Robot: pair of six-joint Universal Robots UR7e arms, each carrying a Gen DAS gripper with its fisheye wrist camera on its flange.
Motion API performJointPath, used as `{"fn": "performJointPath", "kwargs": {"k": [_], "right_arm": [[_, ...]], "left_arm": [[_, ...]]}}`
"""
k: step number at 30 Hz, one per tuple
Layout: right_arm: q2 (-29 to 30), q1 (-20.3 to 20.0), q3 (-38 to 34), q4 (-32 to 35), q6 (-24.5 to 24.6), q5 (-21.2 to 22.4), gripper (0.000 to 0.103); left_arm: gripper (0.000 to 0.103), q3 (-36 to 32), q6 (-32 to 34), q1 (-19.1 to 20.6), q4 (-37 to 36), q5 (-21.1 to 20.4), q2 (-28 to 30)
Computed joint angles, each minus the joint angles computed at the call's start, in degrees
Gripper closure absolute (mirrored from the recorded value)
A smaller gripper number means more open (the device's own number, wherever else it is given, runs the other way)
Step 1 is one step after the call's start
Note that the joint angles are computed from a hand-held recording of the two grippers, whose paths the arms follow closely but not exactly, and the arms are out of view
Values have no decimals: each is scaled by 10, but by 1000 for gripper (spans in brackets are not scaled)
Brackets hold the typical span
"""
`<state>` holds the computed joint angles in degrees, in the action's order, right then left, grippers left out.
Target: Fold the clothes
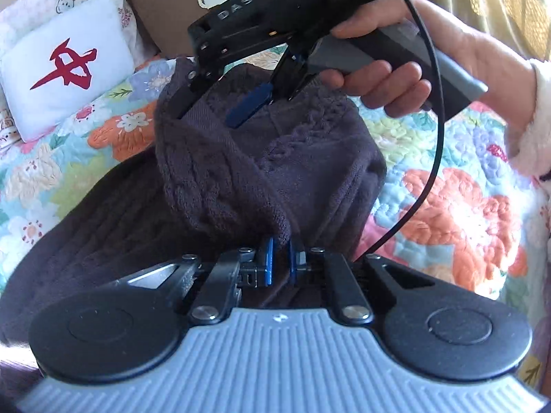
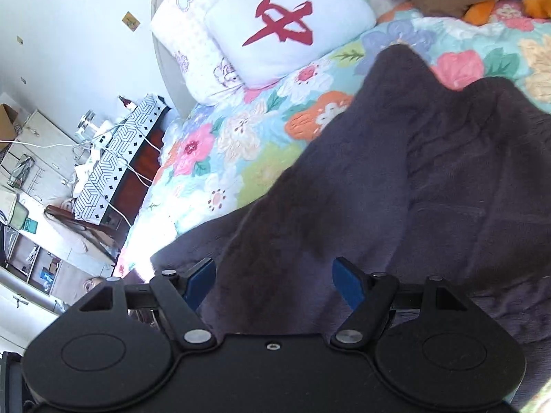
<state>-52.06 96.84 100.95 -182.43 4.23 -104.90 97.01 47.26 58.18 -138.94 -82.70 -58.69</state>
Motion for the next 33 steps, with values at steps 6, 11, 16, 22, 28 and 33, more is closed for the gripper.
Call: {"fn": "performJointPath", "kwargs": {"k": [6, 11, 16, 22, 28, 33], "right_arm": [[35, 12, -40, 29, -9, -42, 22], [62, 19, -39, -36, -81, -98, 85], [41, 5, 9, -237, -106, 41, 86], [5, 17, 33, -214, -18, 4, 83], [-15, 24, 64, -13, 76, -124, 79], [-44, 2, 91, 38, 165, -93, 74]], "left_arm": [[95, 14, 8, -1, -1, -6, -5], [94, 30, 8, -6, -31, 21, -7], [92, 40, -23, -19, -173, 73, -3], [89, 37, 35, -28, -385, 127, 17], [88, 69, 119, -34, -452, 247, 24], [72, 54, -27, -17, -319, 273, -12]]}}
